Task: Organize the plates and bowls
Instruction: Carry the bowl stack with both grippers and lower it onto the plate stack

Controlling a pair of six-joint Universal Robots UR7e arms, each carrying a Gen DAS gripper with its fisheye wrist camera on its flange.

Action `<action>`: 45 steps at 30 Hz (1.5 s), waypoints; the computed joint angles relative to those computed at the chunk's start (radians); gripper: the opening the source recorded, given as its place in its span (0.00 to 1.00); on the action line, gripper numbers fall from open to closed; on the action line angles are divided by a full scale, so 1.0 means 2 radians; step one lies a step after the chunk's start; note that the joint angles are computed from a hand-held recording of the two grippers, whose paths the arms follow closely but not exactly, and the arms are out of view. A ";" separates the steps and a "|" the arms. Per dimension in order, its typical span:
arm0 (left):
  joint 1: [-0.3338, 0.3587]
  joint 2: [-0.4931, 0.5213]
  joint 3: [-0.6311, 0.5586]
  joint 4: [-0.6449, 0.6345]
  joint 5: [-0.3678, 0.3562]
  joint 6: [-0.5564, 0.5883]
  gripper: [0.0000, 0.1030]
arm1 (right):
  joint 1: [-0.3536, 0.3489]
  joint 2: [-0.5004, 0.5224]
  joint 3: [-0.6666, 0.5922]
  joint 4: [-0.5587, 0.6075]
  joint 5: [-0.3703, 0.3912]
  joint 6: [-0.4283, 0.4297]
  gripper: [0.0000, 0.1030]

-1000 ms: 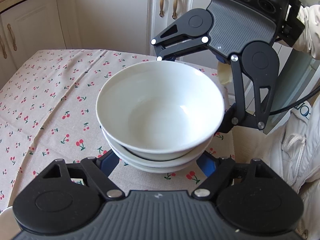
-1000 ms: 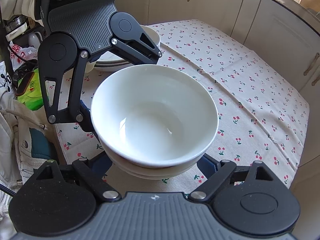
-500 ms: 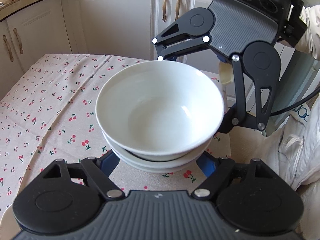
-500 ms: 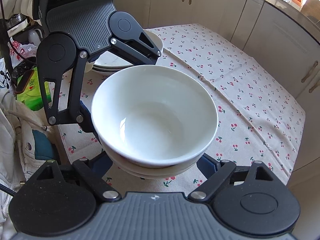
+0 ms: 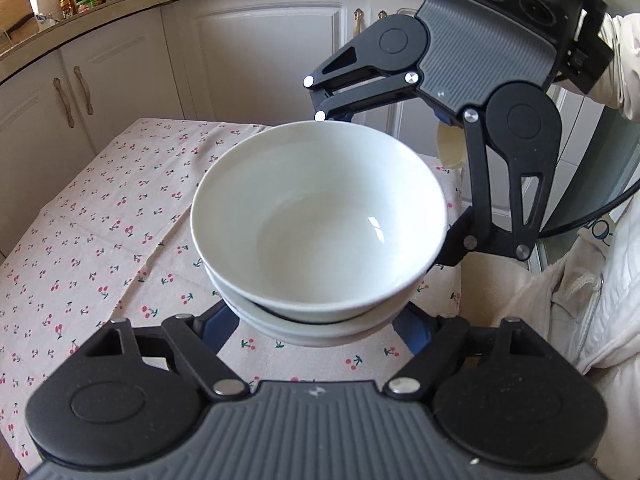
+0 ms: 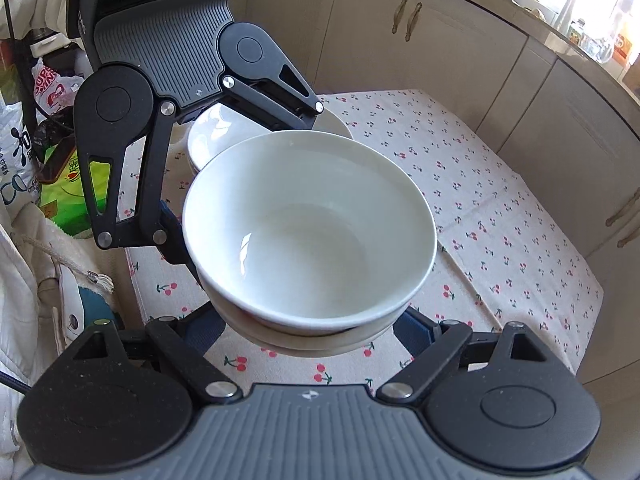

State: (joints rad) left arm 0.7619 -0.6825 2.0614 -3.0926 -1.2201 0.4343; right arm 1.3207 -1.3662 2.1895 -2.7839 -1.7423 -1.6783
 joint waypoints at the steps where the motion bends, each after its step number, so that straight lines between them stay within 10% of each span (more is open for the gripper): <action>1: -0.002 -0.005 0.005 -0.003 0.004 -0.003 0.80 | 0.006 0.004 0.000 -0.002 -0.001 0.000 0.90; 25: 0.040 -0.097 0.092 -0.044 0.080 -0.033 0.80 | 0.106 0.178 -0.093 -0.004 -0.031 0.018 0.90; 45: 0.078 -0.099 0.086 -0.047 0.061 -0.041 0.80 | 0.107 0.217 -0.128 0.020 -0.047 0.051 0.90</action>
State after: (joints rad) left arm 0.9181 -0.8798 2.2336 -3.1869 -1.0984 0.3521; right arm 1.5348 -0.9323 1.9342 -2.7445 -1.8361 -1.5772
